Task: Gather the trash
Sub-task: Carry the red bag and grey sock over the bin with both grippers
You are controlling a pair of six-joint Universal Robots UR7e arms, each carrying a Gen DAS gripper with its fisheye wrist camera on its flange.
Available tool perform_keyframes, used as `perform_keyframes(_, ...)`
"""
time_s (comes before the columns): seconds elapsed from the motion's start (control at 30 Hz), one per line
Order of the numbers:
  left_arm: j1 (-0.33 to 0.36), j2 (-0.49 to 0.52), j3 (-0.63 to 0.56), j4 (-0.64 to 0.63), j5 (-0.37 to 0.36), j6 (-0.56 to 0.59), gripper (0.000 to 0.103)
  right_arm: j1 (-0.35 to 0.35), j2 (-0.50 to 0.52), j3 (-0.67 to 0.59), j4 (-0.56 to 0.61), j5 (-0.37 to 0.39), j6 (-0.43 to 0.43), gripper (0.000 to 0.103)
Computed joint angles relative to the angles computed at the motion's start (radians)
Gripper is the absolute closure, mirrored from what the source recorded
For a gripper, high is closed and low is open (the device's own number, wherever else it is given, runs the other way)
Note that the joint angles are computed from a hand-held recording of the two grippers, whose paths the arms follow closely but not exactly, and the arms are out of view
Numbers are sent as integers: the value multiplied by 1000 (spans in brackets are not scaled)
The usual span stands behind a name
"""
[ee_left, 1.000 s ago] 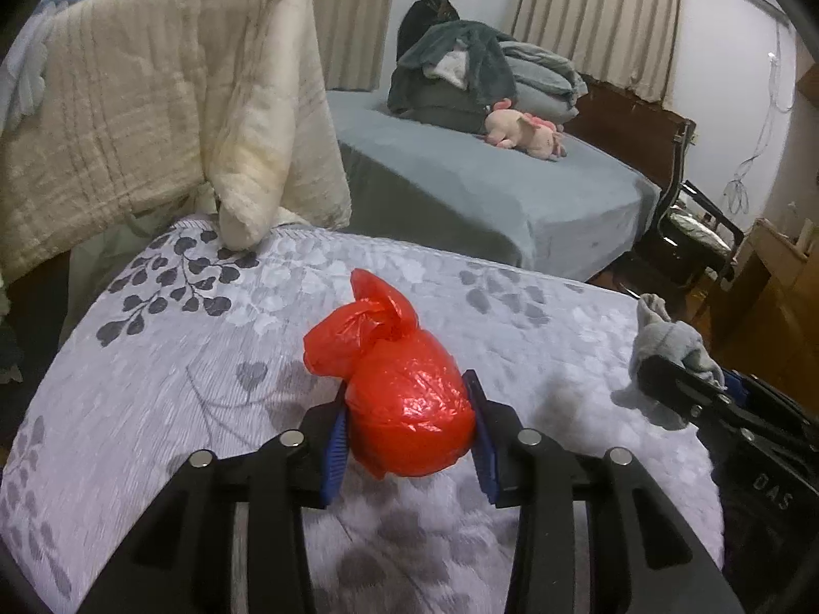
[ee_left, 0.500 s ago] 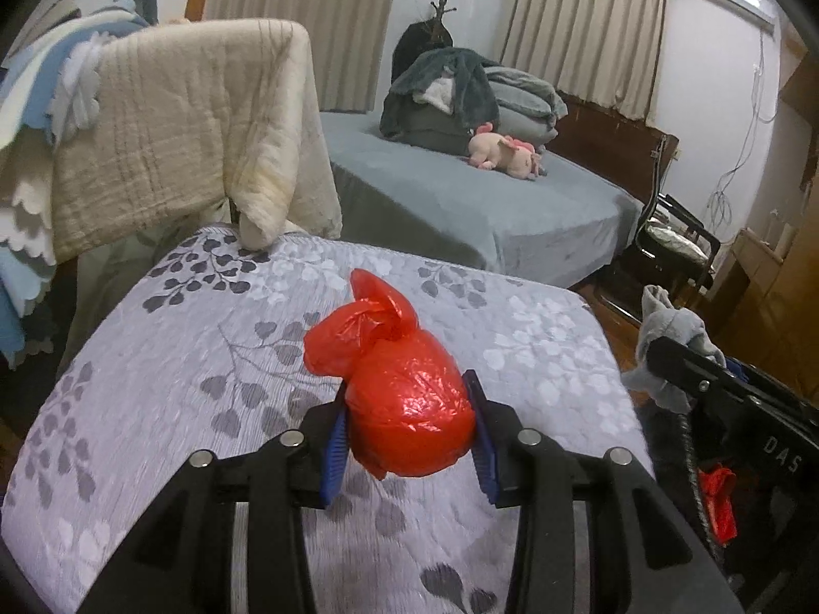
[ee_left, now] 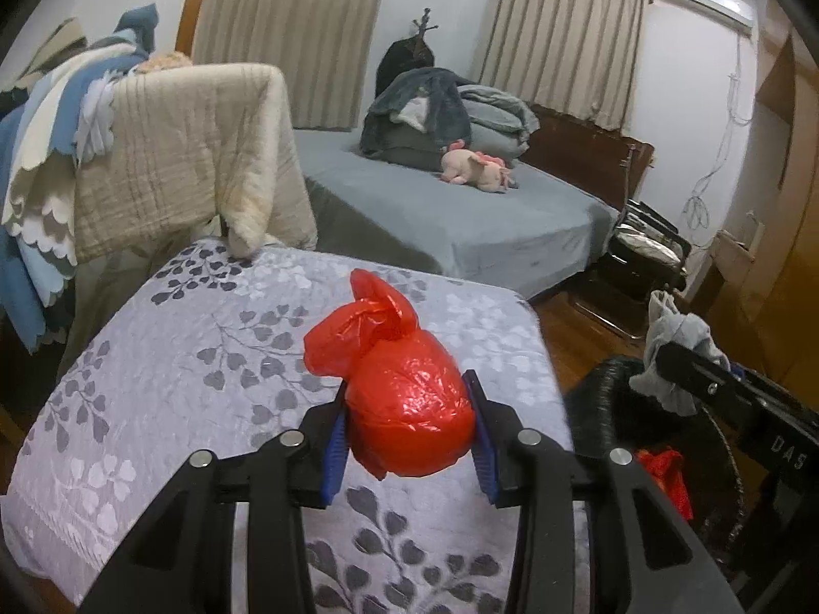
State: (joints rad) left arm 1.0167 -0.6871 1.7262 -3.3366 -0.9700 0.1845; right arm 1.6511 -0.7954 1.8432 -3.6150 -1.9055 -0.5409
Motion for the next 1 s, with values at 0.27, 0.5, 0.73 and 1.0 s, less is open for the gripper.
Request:
perform_keyframes(0.27,-75,-17,74,-16,-20,-19,63,-10,-98,128,-79,-23,0,63)
perform_keyframes(0.5,-125,1,78,-20,-37,-12,63,-30,-183,212,-135,-35,-8,63)
perform_keyframes(0.73,-160,30,66,-11,-62,-4,63,-56,-241,255,-171,-48,-3,63)
perform_keyframes(1.0,-186,76,35,21,-102,3,63,-83,-282,279,-202,-73,3,63)
